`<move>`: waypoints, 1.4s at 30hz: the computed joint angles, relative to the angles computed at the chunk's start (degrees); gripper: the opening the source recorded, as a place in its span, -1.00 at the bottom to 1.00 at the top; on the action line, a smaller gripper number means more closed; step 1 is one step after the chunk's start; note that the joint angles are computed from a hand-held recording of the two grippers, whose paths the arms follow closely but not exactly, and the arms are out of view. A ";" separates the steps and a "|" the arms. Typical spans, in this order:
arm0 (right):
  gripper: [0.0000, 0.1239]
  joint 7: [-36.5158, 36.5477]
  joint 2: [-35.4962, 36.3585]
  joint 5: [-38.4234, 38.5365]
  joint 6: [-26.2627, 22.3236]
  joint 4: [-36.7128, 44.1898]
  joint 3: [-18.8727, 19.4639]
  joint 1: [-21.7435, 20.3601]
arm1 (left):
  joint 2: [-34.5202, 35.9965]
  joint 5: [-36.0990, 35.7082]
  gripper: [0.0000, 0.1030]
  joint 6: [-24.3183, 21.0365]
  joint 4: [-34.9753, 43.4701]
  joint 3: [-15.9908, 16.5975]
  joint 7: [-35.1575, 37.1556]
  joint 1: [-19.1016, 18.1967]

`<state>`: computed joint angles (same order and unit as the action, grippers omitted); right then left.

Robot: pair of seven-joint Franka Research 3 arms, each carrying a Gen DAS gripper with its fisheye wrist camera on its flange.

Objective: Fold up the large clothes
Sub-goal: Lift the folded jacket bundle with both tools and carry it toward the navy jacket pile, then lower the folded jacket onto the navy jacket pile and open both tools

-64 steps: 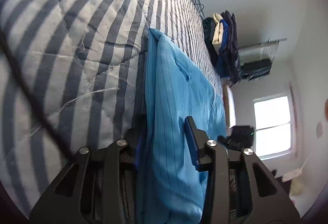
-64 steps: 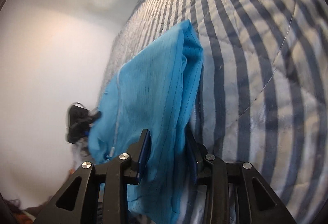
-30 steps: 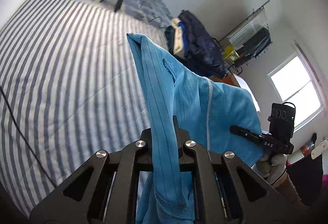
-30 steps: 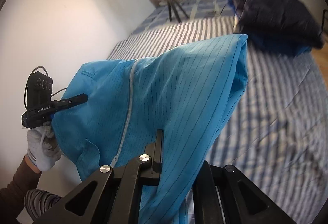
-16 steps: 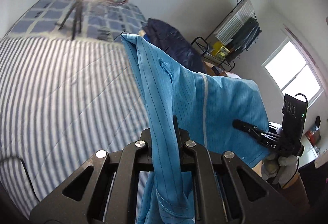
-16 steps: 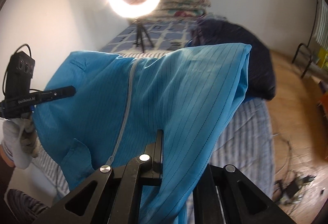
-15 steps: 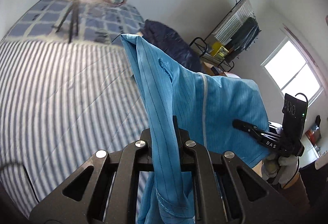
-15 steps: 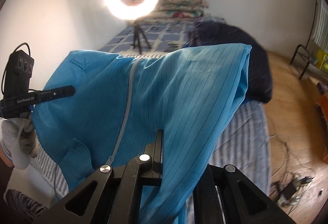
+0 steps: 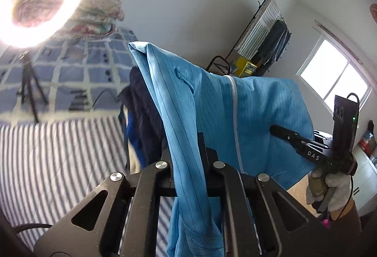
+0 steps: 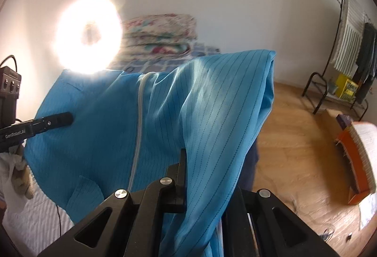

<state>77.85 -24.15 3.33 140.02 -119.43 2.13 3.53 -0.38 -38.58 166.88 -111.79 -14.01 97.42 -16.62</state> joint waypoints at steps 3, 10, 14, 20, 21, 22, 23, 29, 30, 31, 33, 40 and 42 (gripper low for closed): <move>-0.94 1.07 6.31 -1.88 3.00 4.34 0.32 -0.93 | 7.04 5.38 -0.89 0.26 7.34 -0.42 -3.71 1.06; -0.94 7.74 18.82 -8.00 8.02 12.52 0.25 -0.02 | 20.18 19.52 -0.89 -0.31 20.66 0.28 -14.28 1.34; -0.94 9.86 23.17 -10.68 9.11 14.62 -1.19 1.17 | 25.65 25.20 -0.89 -1.30 25.75 0.64 -19.40 1.37; -0.94 12.07 28.16 -12.33 8.86 17.53 -3.38 2.28 | 30.36 33.72 -0.89 -2.75 29.59 1.84 -26.09 0.65; -0.94 12.24 29.20 -12.56 8.46 18.49 -3.68 2.44 | 31.08 35.74 -0.89 -3.40 30.50 2.62 -27.38 0.00; -0.93 12.67 30.39 -13.32 7.82 19.61 -4.02 2.70 | 31.54 37.26 -0.89 -3.69 31.04 2.78 -28.14 -0.20; -0.93 13.42 30.80 -14.36 7.62 19.76 -4.38 3.06 | 32.01 38.87 -0.88 -4.15 31.69 3.04 -28.96 -0.46; -0.65 18.64 31.55 -18.76 6.87 19.61 -6.21 3.85 | 34.14 47.31 -0.78 -6.34 34.88 4.63 -35.41 -1.90; -0.64 18.26 31.27 -18.83 6.76 19.27 -6.21 3.69 | 34.32 48.84 -0.72 -6.59 35.15 5.41 -36.91 -2.46; -0.63 18.36 30.94 -19.29 6.72 18.87 -6.28 3.59 | 34.41 50.99 -0.53 -7.48 35.56 6.92 -39.01 -3.57; -0.49 19.98 30.58 -21.84 6.40 18.44 -6.55 3.65 | 34.29 55.35 -0.29 -9.00 35.91 9.44 -43.30 -5.41; -0.12 28.57 26.92 -28.84 5.78 15.83 -7.26 1.60 | 29.85 60.35 0.10 -9.35 29.89 8.54 -49.90 -3.20; -0.12 29.13 25.77 -29.26 4.68 15.23 -7.03 0.60 | 27.59 61.26 0.10 -8.78 27.03 8.27 -51.10 -2.51</move>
<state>106.99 1.63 -25.93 144.69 -104.20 -4.90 4.12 27.21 22.68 158.11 -84.76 -5.73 46.33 -19.12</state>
